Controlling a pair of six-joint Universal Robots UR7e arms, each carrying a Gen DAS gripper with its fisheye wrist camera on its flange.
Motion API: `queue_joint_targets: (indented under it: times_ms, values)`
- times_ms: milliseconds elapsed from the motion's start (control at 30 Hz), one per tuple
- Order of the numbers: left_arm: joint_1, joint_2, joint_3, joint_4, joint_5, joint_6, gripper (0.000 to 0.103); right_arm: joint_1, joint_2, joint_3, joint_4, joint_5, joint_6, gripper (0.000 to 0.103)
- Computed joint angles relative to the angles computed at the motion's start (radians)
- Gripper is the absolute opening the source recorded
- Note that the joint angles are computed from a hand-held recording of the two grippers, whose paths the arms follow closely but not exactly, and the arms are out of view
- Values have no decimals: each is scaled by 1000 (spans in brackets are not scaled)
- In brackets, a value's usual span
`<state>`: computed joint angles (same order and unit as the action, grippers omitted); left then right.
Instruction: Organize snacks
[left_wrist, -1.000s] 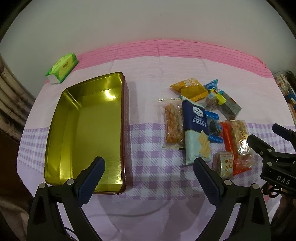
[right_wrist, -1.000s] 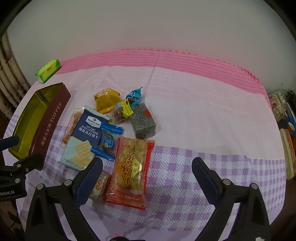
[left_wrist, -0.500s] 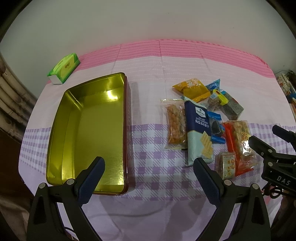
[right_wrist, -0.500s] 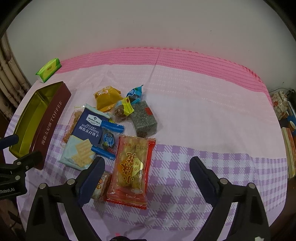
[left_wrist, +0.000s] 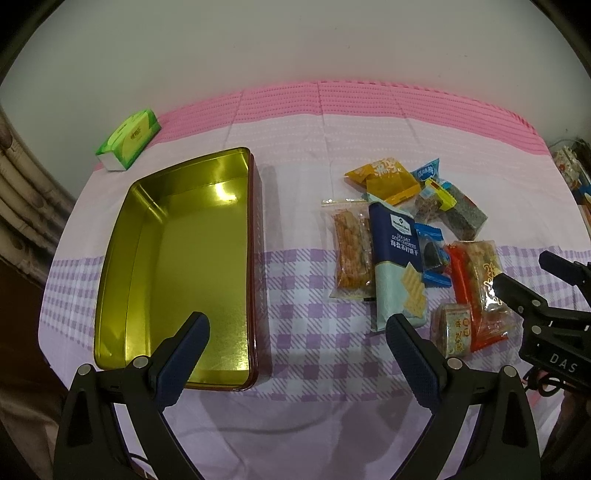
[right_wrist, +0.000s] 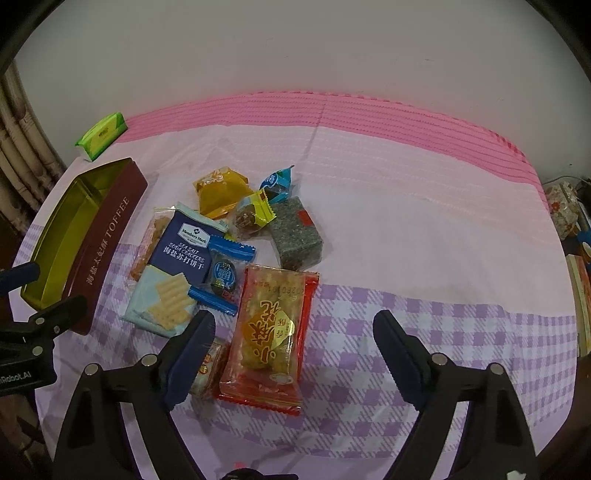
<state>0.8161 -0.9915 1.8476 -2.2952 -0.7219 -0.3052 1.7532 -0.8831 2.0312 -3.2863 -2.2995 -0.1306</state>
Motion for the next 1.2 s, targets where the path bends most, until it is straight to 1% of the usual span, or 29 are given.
queue_joint_targets:
  times_ms: [267, 433, 600, 700, 867, 967, 1100, 1133, 1167, 1200]
  values:
    - [-1, -2, 1, 0, 1, 0, 96, -3, 2, -5, 16, 7, 3, 80]
    - [2, -2, 2, -5, -1, 8, 96, -3, 0, -5, 23, 10, 5, 80]
    - [5, -5, 5, -25, -5, 22, 96, -7, 3, -7, 28, 14, 9, 75]
    - [9, -5, 7, -47, -5, 47, 96, -11, 11, -17, 46, 10, 22, 75]
    - [16, -5, 5, -70, -11, 72, 95, -19, 21, -35, 77, 17, 40, 69]
    - [21, -2, 2, -72, -14, 77, 95, -25, 30, -46, 91, 10, 45, 68]
    - [27, 5, -5, -75, -24, 87, 93, -38, 36, -56, 112, 27, 56, 67]
    - [28, 7, -7, -75, -25, 90, 93, -40, 38, -60, 116, 29, 55, 64]
    - [29, 10, -10, -72, -26, 91, 93, -43, 40, -63, 119, 33, 53, 59]
    - [30, 13, -12, -71, -28, 94, 93, -47, 41, -65, 125, 40, 52, 56]
